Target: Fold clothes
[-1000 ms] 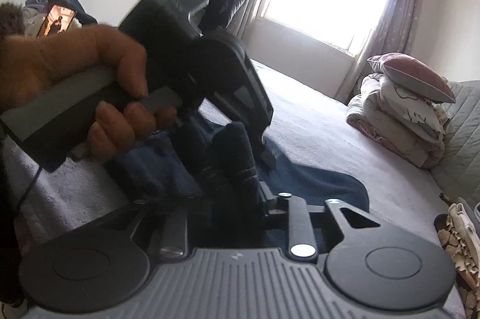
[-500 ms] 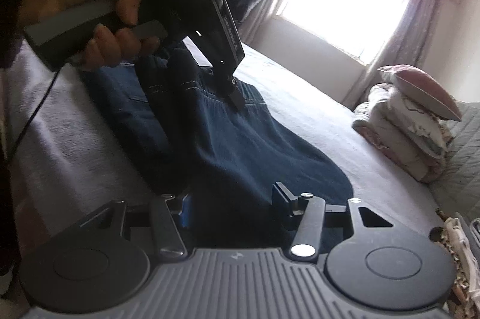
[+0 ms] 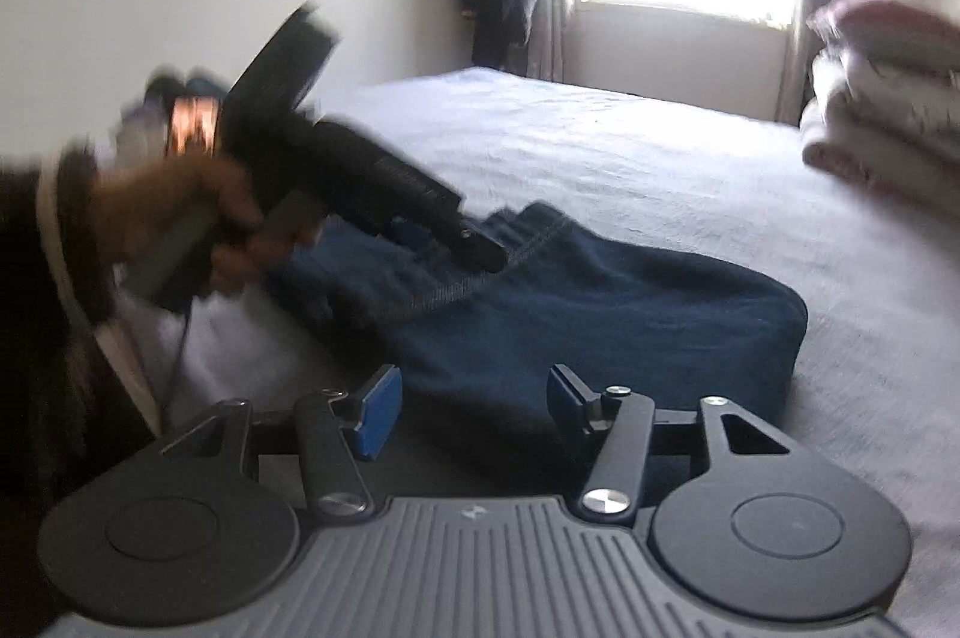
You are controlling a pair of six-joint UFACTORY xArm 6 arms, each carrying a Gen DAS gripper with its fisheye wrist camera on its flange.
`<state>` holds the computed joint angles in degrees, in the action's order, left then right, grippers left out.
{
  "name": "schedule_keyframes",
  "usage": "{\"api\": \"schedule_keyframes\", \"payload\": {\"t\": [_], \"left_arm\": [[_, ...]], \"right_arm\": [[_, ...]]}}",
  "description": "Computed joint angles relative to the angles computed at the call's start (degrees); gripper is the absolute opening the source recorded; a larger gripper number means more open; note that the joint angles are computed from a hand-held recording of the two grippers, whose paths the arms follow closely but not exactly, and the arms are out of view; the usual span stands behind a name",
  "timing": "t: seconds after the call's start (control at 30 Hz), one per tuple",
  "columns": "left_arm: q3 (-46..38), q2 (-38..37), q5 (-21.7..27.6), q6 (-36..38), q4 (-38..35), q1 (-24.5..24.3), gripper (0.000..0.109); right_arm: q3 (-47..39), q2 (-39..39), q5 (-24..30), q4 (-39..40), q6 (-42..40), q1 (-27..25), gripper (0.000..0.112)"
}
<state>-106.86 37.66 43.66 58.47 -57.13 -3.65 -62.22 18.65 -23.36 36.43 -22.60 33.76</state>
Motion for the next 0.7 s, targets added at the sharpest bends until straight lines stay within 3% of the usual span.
{"api": "schedule_keyframes", "payload": {"t": [0.07,0.13,0.27,0.37,0.5,0.63,0.7], "left_arm": [[4.38,-3.32,-5.14,8.61,-5.29,-0.8,0.074],[5.54,-4.61,-4.35,16.01,-10.82,-0.86,0.08],[4.95,-4.63,3.09,25.1,-16.19,-0.48,0.082],[3.33,-2.71,8.75,28.9,-14.71,-0.45,0.082],[1.58,-0.09,13.7,31.33,-9.79,-0.33,0.082],[3.82,-0.06,14.27,35.83,-9.23,-0.08,0.082],[5.34,-0.44,14.39,38.36,-10.73,0.25,0.082]], "right_arm": [[1.12,-0.63,-1.54,-4.8,7.33,-1.89,0.059],[0.24,-0.38,-2.67,-2.13,7.19,-2.59,0.06],[-6.79,3.07,-3.13,15.19,-9.73,-2.65,0.06],[-10.8,6.17,-3.28,18.92,-16.79,-3.88,0.06],[-15.58,10.01,-0.43,17.15,-22.22,-6.84,0.06],[-17.73,12.72,4.04,4.01,-12.03,-11.1,0.06],[-21.26,14.8,6.73,7.19,-15.68,-11.74,0.06]]}}
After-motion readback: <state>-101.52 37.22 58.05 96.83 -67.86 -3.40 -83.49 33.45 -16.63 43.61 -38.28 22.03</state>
